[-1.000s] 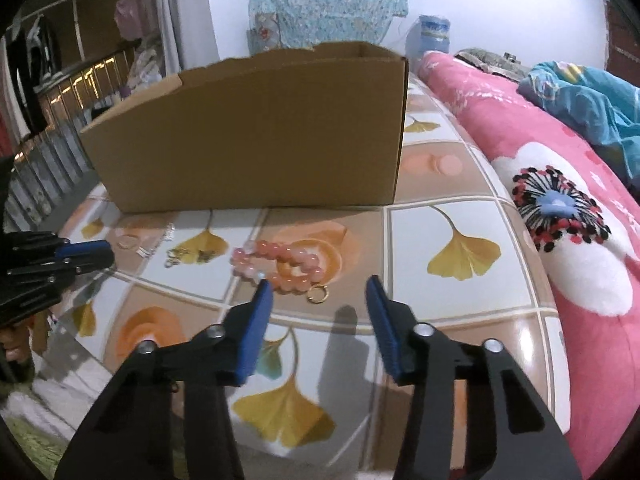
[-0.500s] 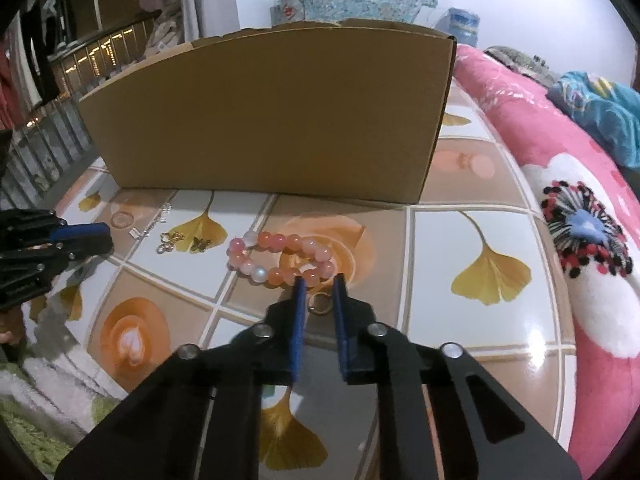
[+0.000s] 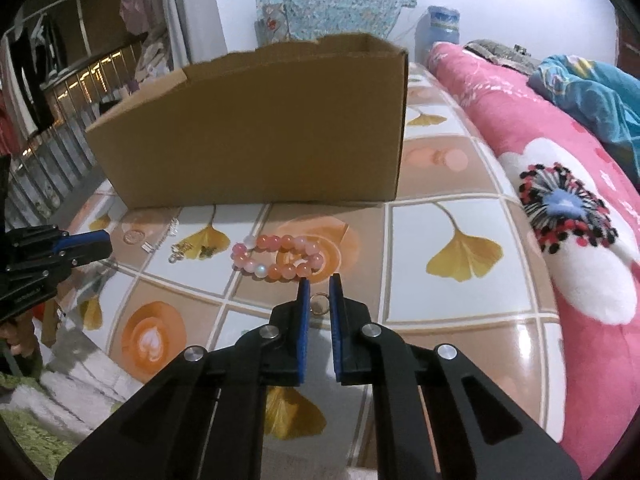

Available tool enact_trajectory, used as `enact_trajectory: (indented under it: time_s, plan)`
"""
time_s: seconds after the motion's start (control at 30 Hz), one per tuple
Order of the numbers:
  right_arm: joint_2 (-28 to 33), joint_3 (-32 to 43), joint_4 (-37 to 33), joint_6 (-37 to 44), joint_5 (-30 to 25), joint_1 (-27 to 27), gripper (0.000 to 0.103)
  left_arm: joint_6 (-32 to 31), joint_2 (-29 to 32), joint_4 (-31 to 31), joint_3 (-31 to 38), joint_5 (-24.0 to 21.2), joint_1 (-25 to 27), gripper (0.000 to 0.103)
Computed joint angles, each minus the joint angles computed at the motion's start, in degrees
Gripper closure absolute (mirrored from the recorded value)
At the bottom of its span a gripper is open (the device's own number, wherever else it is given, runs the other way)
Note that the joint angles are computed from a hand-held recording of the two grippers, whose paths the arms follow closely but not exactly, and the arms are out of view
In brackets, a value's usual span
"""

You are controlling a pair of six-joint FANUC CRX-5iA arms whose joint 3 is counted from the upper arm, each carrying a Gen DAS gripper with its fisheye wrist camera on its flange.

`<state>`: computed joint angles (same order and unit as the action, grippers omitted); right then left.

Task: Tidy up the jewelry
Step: 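Lift the gold ring with the left tool toward the box, then lower the ring into the box and open the left tool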

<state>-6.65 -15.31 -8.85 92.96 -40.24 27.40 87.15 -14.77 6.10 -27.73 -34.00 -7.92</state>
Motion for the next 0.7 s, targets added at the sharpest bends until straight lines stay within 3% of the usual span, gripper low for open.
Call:
enact_trajectory:
  time_s: [0.23, 0.47, 0.53, 0.63, 0.7]
  plan:
    - [-3.4, 1.3, -3.6, 2.6, 2.2, -0.9, 0.093, -7.8, -4.3, 8.1, -1.5, 3.0, 1.6, 0.092]
    - [-0.7, 11.2, -18.4, 15.0, 1.9, -4.7, 0.093, -22.5, -2.9, 22.1, 0.0, 8.2, 2.5, 0.092]
    - [1.4, 14.5, -22.3, 17.5, 1.0, -5.6, 0.093, -23.7, -0.4, 22.6, 2.5, 9.2, 2.5, 0.092]
    - [5.4, 18.6, -22.6, 16.4, 0.6, -5.2, 0.093, -24.2, 4.3, 22.6, 6.9, 8.6, 2.9, 0.092]
    - [8.1, 21.1, -21.1, 13.6, 0.3, -4.5, 0.093, -18.7, 8.6, 16.2, 12.8, 5.8, 3.2, 0.092]
